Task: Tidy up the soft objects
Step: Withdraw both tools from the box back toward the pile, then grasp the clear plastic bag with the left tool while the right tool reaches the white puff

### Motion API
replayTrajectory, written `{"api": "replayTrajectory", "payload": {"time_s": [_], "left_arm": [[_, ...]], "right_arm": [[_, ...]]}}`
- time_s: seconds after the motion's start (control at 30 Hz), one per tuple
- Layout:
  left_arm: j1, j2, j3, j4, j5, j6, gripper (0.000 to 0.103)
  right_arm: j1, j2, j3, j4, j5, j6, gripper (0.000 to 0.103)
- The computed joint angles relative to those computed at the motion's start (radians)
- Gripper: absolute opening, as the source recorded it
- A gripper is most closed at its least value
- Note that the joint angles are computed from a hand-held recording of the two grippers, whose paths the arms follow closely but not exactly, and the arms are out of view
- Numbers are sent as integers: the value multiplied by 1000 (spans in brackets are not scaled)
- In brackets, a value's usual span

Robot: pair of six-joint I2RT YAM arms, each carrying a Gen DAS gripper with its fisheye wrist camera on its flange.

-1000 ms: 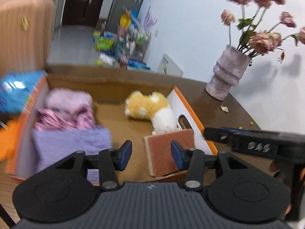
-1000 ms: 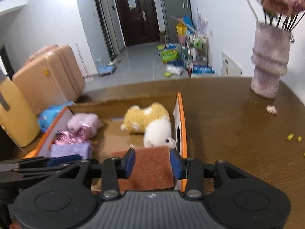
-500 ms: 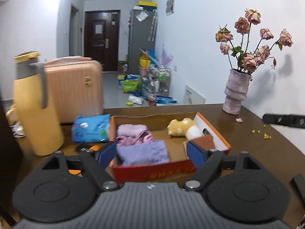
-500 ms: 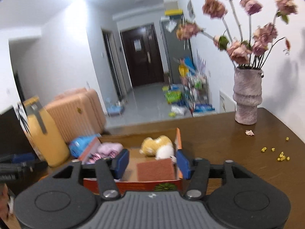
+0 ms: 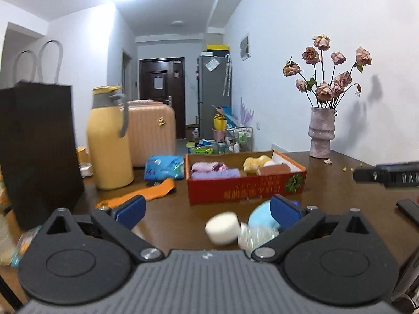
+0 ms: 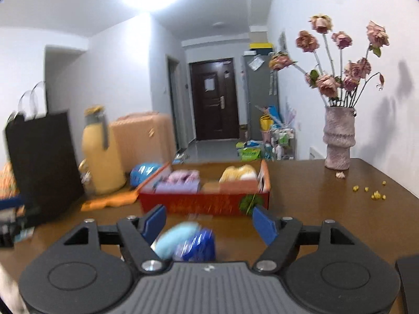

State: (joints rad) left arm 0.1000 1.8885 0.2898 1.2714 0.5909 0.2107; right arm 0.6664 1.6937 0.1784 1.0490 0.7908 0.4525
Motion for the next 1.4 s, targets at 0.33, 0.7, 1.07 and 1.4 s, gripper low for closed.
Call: {"api": "replayTrajectory", "payload": {"time_s": [0.33,0.7,1.07,1.4], "left_arm": [[60,135,-74,62,60,48,103],[-127,217,87,-61,-67,-27,103],[-305,353,405,-302,-211,-105,91],[-251,405,564,-524,-96,-27,30]], "right_arm": [[410,256,5,-110,217,487,76],[197,377,-12,167,88,325,75],[-101,463,121,222,-188,125,66],[-231,443,287,137,-344,-35,43]]}}
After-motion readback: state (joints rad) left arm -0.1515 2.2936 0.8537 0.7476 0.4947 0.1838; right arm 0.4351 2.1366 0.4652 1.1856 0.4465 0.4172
